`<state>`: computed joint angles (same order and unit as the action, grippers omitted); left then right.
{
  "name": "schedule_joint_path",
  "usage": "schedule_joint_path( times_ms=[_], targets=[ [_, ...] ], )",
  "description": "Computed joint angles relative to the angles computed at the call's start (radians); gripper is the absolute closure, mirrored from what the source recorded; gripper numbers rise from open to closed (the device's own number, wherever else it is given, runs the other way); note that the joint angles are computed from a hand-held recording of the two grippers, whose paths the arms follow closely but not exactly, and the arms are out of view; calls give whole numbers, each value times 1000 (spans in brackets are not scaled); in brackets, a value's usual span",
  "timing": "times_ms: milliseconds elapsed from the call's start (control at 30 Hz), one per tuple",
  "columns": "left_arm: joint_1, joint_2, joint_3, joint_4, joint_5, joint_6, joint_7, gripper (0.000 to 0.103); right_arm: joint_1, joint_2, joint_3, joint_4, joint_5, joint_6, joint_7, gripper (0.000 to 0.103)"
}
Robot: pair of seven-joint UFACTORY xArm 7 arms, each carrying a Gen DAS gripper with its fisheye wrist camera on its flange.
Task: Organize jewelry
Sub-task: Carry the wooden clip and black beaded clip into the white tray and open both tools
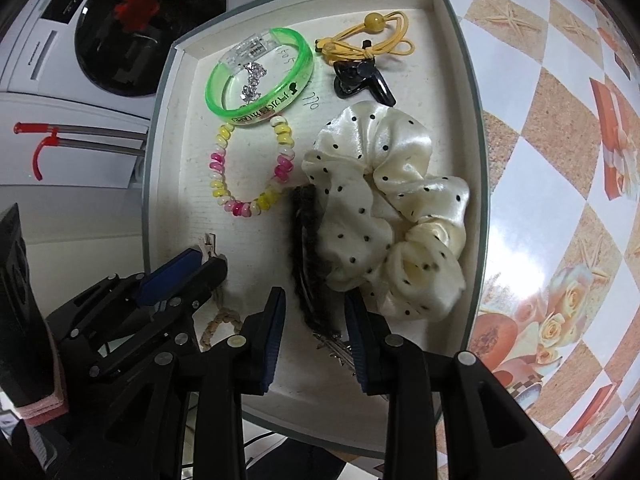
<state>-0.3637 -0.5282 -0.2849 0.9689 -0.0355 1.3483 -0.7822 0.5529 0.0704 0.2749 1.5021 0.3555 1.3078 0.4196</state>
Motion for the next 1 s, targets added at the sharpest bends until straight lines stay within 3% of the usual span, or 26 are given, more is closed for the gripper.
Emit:
schedule_joint_path(
  times_ms=[333,833,867,900,933,1000],
  targets=[
    [-4,16,-15,62,12,31,-13,79,-39,-70,-24,-13,55,7,-9,60],
    [-9,42,-29,157,25,112,-30,77,-93,-200,-49,-46,9,85,17,58],
    [-9,43,-31,161,27,116,-33,57,-97,-210,-53,-46,9,95,14,58],
    [-6,45,-39,174,39,128,-44,21,-97,-208,-49,-28,0,108,27,58],
    [-4,45,-46,181,51,136,-55,9,-98,-209,-48,-20,-4,117,30,58],
    [-2,46,-58,202,76,150,-67,5,-100,-216,-48,-18,-9,123,33,58]
  ],
)
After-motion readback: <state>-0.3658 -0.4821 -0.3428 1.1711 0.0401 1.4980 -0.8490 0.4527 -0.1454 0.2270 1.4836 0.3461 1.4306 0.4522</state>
